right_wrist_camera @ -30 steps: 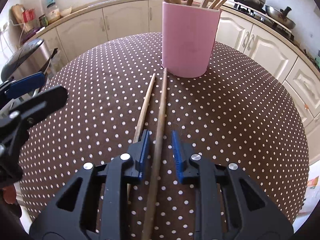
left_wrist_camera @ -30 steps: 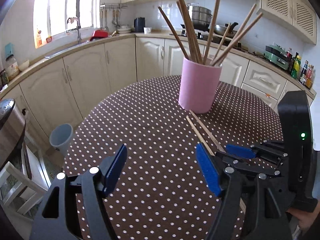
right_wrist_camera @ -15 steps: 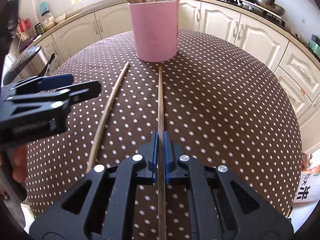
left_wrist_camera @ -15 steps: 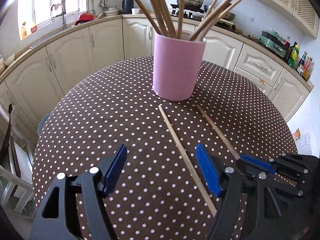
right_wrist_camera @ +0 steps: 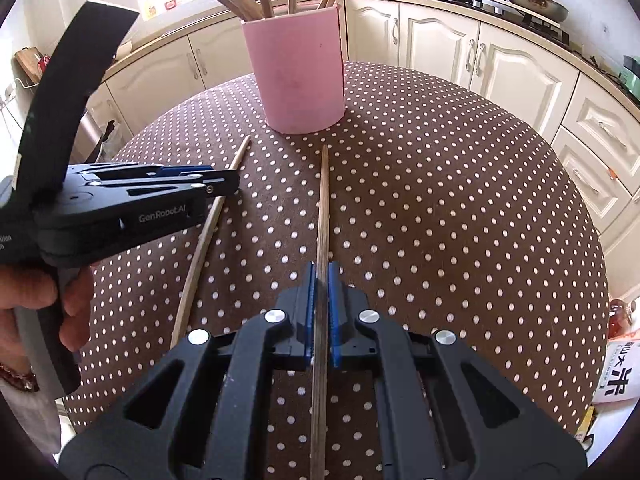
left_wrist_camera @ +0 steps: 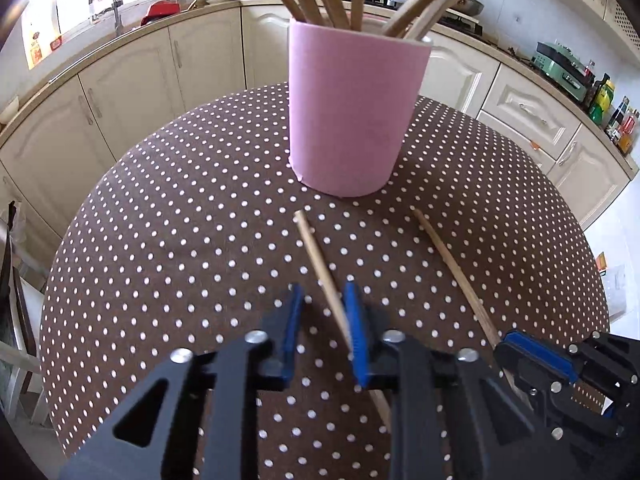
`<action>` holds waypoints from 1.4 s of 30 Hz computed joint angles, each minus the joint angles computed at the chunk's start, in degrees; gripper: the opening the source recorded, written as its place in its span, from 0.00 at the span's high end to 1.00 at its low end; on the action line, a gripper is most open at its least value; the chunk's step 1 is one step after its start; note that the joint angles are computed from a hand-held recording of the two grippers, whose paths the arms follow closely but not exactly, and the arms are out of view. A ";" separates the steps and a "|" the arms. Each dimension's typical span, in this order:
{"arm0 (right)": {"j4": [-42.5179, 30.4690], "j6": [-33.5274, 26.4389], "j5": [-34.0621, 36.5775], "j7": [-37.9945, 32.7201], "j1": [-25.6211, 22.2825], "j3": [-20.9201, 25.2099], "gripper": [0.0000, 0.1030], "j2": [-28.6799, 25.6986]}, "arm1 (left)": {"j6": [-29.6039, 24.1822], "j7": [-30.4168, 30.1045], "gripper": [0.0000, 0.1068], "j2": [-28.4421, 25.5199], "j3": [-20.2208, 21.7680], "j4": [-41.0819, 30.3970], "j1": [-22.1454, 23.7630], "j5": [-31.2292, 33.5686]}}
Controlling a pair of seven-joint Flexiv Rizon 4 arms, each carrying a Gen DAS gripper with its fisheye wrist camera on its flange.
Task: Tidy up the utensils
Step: 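Close the right tool on one chopstick while the left tool grasps another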
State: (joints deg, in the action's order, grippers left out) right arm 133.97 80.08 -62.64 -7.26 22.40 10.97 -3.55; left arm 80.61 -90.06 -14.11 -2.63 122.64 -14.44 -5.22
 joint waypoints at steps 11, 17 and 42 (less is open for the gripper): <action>-7.19 -3.77 12.34 -11.55 1.99 -0.44 0.93 -5.43 | 2.55 7.36 0.91 0.09 -3.97 2.39 3.57 -6.29; -12.64 -8.91 21.44 -20.28 3.84 -0.30 0.93 -8.21 | 3.40 10.19 0.92 0.75 -4.75 3.96 3.57 -8.93; -17.64 -6.16 34.78 -30.20 5.13 -2.41 0.93 -11.30 | 6.82 22.06 0.94 4.33 -10.15 6.75 6.37 -22.49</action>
State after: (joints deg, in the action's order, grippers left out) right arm 116.32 73.92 -27.86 -37.46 27.53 8.56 -14.85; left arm 87.43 -68.00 -9.78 -12.78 129.40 -8.07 -27.71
